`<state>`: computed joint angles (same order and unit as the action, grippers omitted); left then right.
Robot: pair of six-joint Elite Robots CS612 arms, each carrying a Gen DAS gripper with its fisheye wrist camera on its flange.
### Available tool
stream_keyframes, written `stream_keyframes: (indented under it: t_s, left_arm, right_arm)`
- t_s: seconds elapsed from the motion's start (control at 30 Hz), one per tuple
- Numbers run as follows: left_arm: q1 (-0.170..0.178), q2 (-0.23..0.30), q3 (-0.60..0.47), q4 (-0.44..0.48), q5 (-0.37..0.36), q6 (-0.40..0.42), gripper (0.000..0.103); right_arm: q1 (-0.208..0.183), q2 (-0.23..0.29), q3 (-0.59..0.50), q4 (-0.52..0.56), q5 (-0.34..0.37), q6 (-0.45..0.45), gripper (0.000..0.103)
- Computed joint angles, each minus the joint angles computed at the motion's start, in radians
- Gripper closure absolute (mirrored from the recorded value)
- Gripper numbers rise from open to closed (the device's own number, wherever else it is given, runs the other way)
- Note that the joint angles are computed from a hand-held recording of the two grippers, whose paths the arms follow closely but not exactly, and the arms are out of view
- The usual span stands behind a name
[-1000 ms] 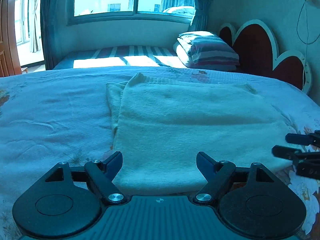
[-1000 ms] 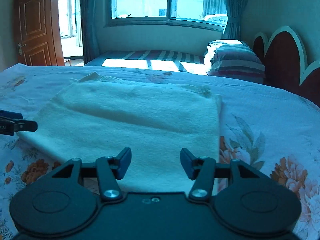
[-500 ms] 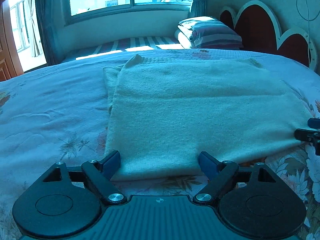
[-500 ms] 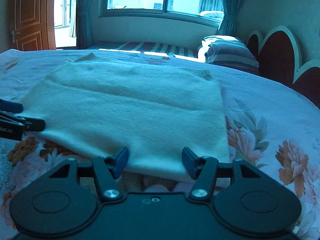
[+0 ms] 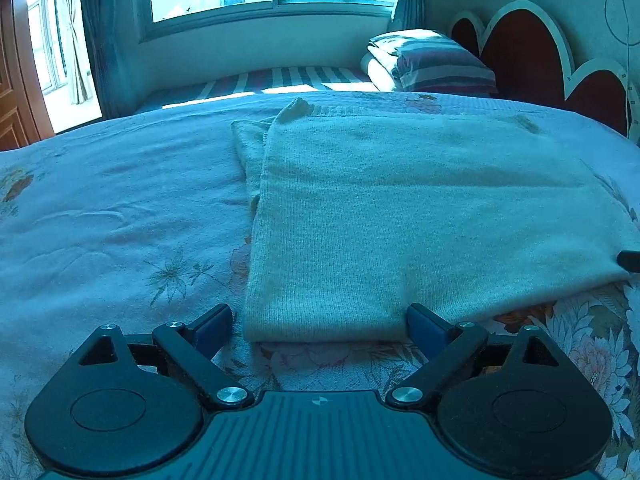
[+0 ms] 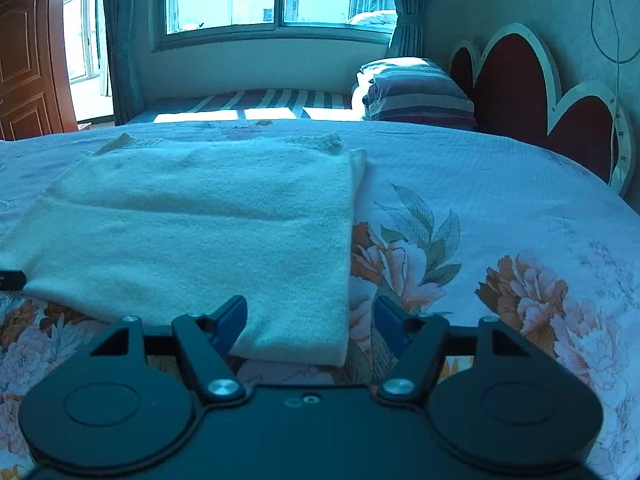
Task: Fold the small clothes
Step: 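Roll the left tool and close it on the sweater's long edge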
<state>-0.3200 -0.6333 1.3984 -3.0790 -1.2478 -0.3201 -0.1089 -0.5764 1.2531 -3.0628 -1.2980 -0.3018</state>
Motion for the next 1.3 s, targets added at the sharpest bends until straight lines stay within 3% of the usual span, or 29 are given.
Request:
stream_keyframes:
  t_s: [0.03, 0.13, 0.23, 0.33, 0.5, 0.57, 0.6, 0.7, 0.87, 1.13, 1.3]
  left_arm:
    - [0.000, 0.000, -0.001, 0.001, -0.001, -0.003, 0.010]
    - [0.001, 0.002, -0.003, -0.002, -0.001, 0.001, 0.010]
    - [0.004, -0.001, -0.005, 0.005, -0.005, 0.009, 0.004]
    - [0.012, 0.003, 0.006, -0.105, 0.000, 0.055, 0.000]
    - [0.095, 0.035, -0.047, -0.148, -0.257, -0.137, 0.000]
    - [0.112, 0.054, -0.085, -0.129, -0.263, -0.156, 0.001]
    - [0.123, 0.067, -0.110, -0.116, -0.279, -0.165, 0.002]
    - [0.161, 0.110, -0.183, -0.077, -0.414, -0.245, 0.022]
    - [0.208, 0.186, -0.301, -0.076, -0.616, -0.360, 0.022]
    - [0.224, 0.262, -0.426, -0.053, -0.750, -0.318, 0.023]
    - [0.221, 0.295, -0.474, -0.076, -0.769, -0.310, 0.024]
  right_arm:
    - [0.003, 0.006, -0.012, 0.039, -0.017, -0.008, 0.032]
    - [-0.007, 0.008, -0.017, 0.053, 0.019, 0.025, 0.032]
    - [-0.012, 0.004, -0.009, 0.021, 0.032, 0.028, 0.031]
    - [-0.024, 0.003, -0.010, 0.008, 0.062, 0.050, 0.026]
    - [-0.040, 0.019, -0.053, 0.044, 0.119, 0.071, 0.024]
    - [-0.041, 0.027, -0.072, 0.057, 0.119, 0.087, 0.024]
    - [-0.043, 0.031, -0.080, 0.056, 0.124, 0.092, 0.024]
    - [-0.046, 0.037, -0.092, 0.059, 0.138, 0.088, 0.023]
    - [-0.054, 0.053, -0.120, 0.077, 0.169, 0.090, 0.023]
    - [-0.049, 0.066, -0.155, 0.092, 0.149, 0.132, 0.023]
    - [-0.043, 0.044, -0.122, 0.070, 0.096, 0.201, 0.023]
